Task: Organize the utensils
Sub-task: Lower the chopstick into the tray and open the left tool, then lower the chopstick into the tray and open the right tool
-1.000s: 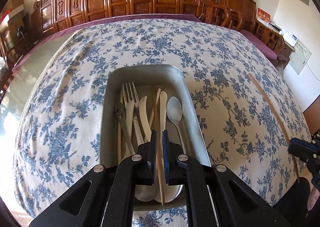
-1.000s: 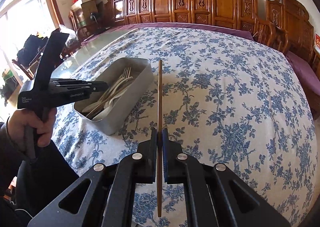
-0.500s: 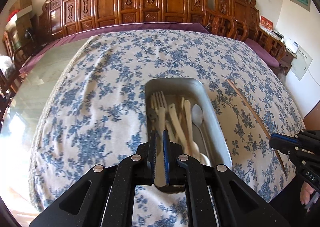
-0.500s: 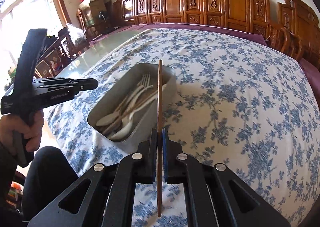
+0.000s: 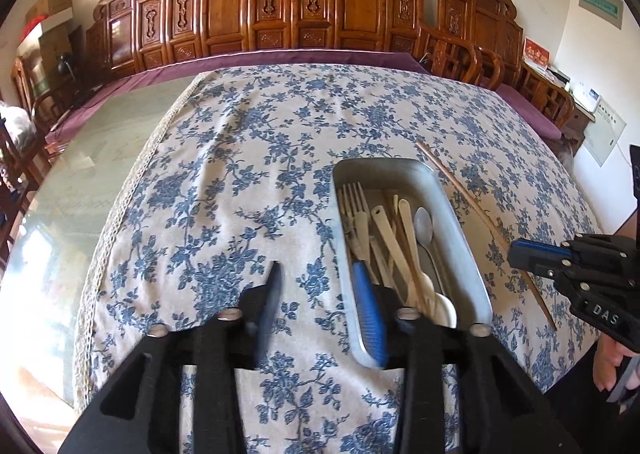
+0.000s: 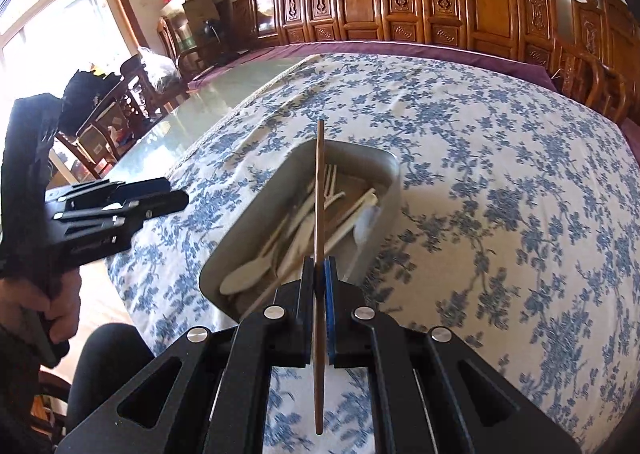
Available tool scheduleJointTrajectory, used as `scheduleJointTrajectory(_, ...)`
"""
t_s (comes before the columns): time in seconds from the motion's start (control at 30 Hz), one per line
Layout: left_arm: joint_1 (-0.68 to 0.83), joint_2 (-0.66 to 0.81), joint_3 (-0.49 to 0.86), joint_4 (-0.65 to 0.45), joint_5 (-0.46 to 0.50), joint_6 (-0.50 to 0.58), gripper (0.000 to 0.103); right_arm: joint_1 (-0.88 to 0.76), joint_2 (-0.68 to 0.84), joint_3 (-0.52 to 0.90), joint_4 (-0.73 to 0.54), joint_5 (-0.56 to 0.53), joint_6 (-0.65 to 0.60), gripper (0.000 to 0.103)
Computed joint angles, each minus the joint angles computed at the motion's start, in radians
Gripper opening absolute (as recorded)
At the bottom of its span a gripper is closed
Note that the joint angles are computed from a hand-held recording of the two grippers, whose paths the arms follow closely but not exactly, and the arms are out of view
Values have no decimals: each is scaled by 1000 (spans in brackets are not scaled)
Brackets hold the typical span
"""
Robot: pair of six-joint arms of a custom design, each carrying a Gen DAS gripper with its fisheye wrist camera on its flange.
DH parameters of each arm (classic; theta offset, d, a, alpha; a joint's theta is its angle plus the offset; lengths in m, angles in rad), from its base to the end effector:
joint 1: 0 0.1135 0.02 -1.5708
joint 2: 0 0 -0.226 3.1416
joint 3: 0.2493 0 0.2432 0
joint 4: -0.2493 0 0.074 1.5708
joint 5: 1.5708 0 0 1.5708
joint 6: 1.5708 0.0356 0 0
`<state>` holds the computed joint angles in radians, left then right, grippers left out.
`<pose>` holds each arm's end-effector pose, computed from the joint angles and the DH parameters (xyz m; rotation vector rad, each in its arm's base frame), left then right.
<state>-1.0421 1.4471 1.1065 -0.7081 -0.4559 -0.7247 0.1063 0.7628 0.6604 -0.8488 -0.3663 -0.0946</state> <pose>0.1584 -0.2400 0.2238 0.2386 2.4568 -0.1460 0.1572 0.0296 0.2179 -0.3962 2.4600 0.4654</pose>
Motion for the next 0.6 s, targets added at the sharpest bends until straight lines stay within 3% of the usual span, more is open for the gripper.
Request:
scheduleJointTrajectory(0.03, 3, -7, -8, 0, 0, -1, 54, 29, 19, 4, 20, 15, 26, 6)
scheduleJointTrajectory(0.23, 30, -56, -68, 16, 2, -3, 79, 117, 116, 29, 96, 59, 109, 6)
scheduleJointTrajectory(0.6, 74, -97, -143, 50, 30, -4, 82, 230, 325, 72, 228, 113, 281, 6)
